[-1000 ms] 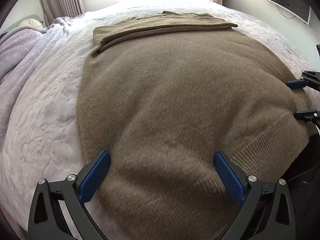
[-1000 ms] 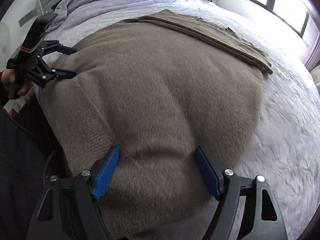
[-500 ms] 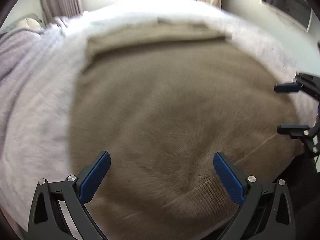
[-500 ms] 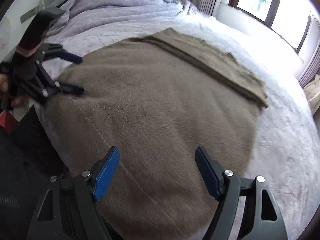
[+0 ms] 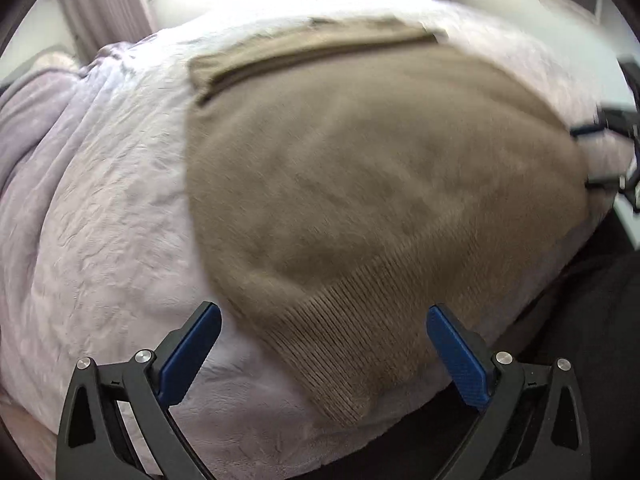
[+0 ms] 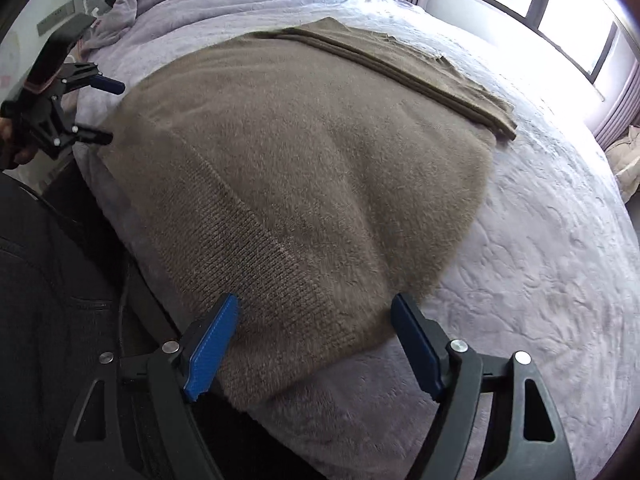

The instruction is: Fold small clothes

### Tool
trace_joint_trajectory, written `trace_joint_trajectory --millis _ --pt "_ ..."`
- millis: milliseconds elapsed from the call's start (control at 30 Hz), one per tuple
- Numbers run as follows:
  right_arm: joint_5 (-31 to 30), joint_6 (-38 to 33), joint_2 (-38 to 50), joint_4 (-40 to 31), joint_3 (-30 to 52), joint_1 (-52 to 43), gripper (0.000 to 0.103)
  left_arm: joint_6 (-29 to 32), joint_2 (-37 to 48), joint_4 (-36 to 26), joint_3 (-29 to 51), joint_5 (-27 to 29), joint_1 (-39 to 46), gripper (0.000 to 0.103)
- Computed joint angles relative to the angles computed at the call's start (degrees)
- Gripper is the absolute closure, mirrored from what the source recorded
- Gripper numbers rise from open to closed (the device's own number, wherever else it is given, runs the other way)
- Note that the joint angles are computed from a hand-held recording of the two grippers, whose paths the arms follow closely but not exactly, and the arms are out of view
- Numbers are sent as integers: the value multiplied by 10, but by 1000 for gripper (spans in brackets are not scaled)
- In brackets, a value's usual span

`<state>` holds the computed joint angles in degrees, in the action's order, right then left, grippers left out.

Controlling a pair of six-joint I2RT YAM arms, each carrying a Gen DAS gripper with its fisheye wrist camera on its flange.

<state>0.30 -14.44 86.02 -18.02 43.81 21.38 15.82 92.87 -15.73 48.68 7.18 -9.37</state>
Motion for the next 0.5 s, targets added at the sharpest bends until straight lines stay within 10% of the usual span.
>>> trace_joint_trajectory --millis 267,500 --pt "0 36 52 41 48 33 22 -66 123 -5 102 -11 -54 0" --pt "-7 15 -12 16 -34 -6 22 -2 43 15 5 -65 -48 0"
